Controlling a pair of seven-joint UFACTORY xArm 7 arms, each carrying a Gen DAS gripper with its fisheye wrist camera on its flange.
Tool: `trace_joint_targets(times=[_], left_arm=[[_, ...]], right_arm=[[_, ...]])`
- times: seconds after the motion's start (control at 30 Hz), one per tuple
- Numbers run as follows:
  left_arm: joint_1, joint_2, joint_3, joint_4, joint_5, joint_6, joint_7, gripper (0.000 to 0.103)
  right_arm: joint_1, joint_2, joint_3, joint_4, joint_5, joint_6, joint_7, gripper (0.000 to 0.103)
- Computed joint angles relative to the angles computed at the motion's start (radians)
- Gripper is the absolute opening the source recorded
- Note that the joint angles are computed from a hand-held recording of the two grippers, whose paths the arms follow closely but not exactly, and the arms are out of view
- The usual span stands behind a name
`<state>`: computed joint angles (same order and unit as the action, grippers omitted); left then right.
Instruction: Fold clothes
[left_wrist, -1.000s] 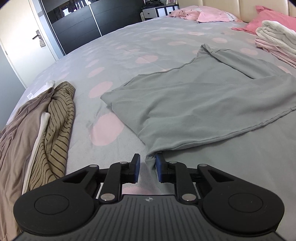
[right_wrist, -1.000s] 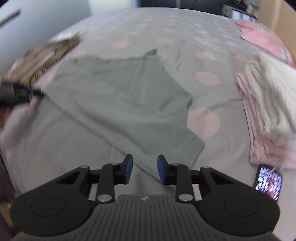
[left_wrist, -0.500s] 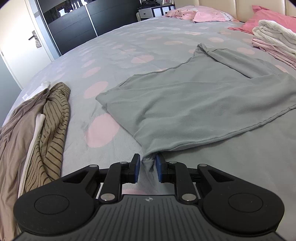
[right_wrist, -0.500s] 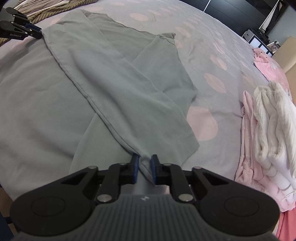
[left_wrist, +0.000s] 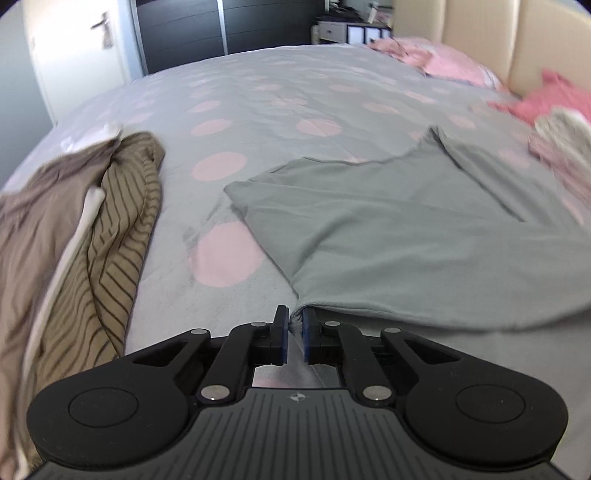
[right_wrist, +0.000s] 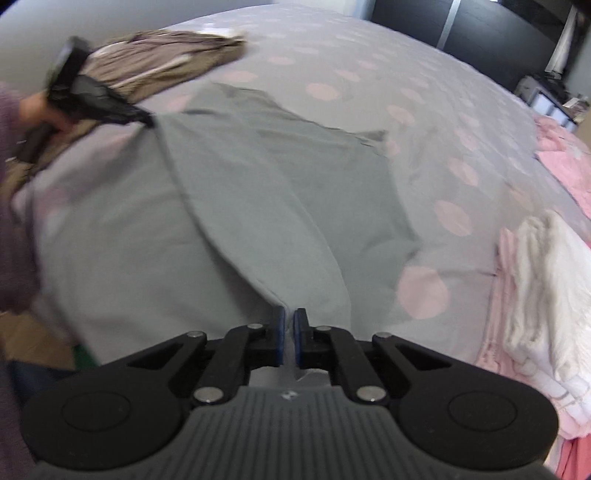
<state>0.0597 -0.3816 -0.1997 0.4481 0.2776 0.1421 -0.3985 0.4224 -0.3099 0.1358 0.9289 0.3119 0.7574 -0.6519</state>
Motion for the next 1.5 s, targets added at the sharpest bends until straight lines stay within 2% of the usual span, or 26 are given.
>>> trace_joint_targets(times=[0.1, 0.2, 0.3, 0.37, 0.5, 0.63, 0.73, 0.9, 1.0, 1.03, 1.1, 1.2, 1.33, 1.5], left_arm=[[-0.033, -0.001, 0.052, -0.018, -0.054, -0.029, 0.008, 0.004], [-0.101, -0.007, 0.138, -0.049, -0.159, -0.068, 0.029, 0.004], [-0.172, -0.017, 0.223, -0.080, -0.262, -0.113, 0.061, 0.004], [-0.258, -0.025, 0.316, -0.101, -0.347, -0.152, 0.090, 0.003], [-0.443, -0.043, 0.517, -0.125, -0.482, -0.212, 0.130, 0.003], [-0.583, -0.048, 0.665, -0.132, -0.555, -0.256, 0.123, 0.003], [-0.658, -0.050, 0.748, -0.134, -0.562, -0.288, 0.100, 0.003], [-0.651, -0.036, 0.748, -0.129, -0.524, -0.286, 0.085, 0.003], [-0.638, -0.038, 0.735, -0.132, -0.507, -0.281, 0.085, 0.003], [-0.607, -0.039, 0.701, -0.136, -0.505, -0.277, 0.079, 0.003], [-0.477, -0.040, 0.571, -0.152, -0.487, -0.277, 0.044, 0.003], [-0.428, -0.091, 0.539, -0.177, -0.502, -0.244, 0.043, 0.003], [-0.331, -0.187, 0.437, -0.216, -0.485, -0.170, 0.051, 0.003], [-0.290, -0.381, 0.334, -0.256, -0.469, 0.049, 0.095, 0.003]], right_arm=[[0.041, -0.021, -0.009, 0.052, 0.060, 0.171, -0.048, 0.005], [0.071, -0.028, -0.004, 0.089, 0.133, 0.307, -0.069, 0.005], [0.099, -0.031, 0.009, 0.108, 0.217, 0.403, -0.083, 0.006], [0.117, -0.031, 0.023, 0.116, 0.268, 0.444, -0.086, 0.006], [0.152, -0.011, 0.060, 0.122, 0.355, 0.466, -0.084, 0.006], [0.195, 0.016, 0.121, 0.119, 0.366, 0.420, -0.064, 0.006], [0.227, 0.050, 0.162, 0.116, 0.336, 0.381, -0.027, 0.006], [0.265, 0.086, 0.188, 0.086, 0.300, 0.322, 0.037, 0.007], [0.279, 0.099, 0.178, 0.067, 0.338, 0.302, 0.059, 0.012], [0.280, 0.100, 0.175, 0.061, 0.346, 0.296, 0.067, 0.014], [0.280, 0.092, 0.172, 0.048, 0.348, 0.279, 0.081, 0.032], [0.270, 0.081, 0.154, 0.028, 0.361, 0.260, 0.094, 0.034], [0.241, 0.069, 0.134, -0.018, 0.365, 0.204, 0.130, 0.034], [0.225, 0.084, 0.125, -0.086, 0.365, 0.111, 0.141, 0.033]])
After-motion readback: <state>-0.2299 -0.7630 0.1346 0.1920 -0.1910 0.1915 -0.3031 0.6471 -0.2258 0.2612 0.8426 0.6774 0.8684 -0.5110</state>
